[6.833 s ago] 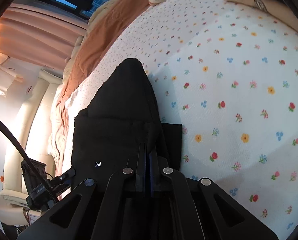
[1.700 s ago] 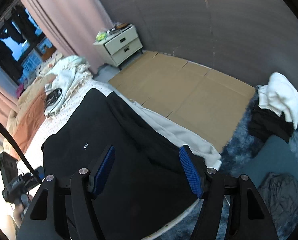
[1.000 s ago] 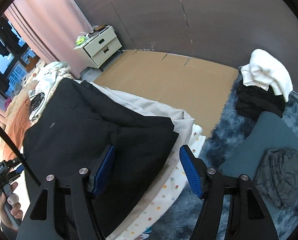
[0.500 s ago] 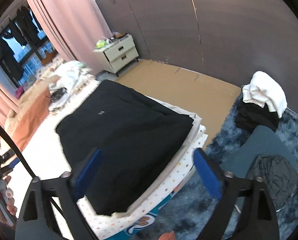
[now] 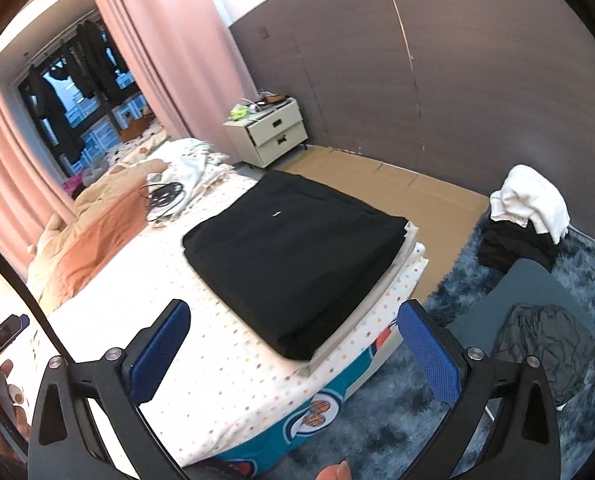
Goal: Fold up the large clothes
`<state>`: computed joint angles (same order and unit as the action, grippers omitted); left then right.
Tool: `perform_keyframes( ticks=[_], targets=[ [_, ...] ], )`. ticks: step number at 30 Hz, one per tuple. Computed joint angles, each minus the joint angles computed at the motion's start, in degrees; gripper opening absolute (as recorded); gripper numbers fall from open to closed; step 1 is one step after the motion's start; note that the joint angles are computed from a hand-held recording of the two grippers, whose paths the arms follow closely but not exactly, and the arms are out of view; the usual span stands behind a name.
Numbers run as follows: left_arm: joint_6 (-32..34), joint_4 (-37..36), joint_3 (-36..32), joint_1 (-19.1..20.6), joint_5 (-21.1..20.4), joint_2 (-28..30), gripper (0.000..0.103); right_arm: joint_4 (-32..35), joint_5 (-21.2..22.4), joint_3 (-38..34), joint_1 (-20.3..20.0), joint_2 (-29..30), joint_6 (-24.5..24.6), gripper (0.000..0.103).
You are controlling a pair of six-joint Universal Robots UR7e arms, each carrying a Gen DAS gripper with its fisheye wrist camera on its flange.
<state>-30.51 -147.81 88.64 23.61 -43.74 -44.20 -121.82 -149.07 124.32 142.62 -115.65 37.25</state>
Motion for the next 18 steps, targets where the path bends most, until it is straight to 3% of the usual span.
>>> perform_keyframes(
  ticks=[3,6,10,13,18],
  targets=[
    [-5.58,5.78,2.98,-2.79,4.34,-2.88,0.103,4.59,-0.99,-0.13,3.45,-0.76,3.22,0.103],
    [-9.93,7.23,7.09,-5.32,6.7,-6.17,0.103,10.92,-2.2,-0.45,8.03,-1.11,7.49,0.103],
    [-16.55,11.13,11.93,-8.59,9.67,-10.44,0.103,14.4,-2.64,-0.22,12.23,-1.4,11.22,0.103],
    [-23.31,17.58,15.59,-11.78,12.19,-13.82,0.103,19.42,-3.44,-0.55,16.73,-1.07,15.73,0.103],
    [-37.67,30.91,19.45,-16.91,14.77,-18.29,0.103,23.6,-3.44,-0.51,22.36,-1.32,18.21,0.103]
  ],
)
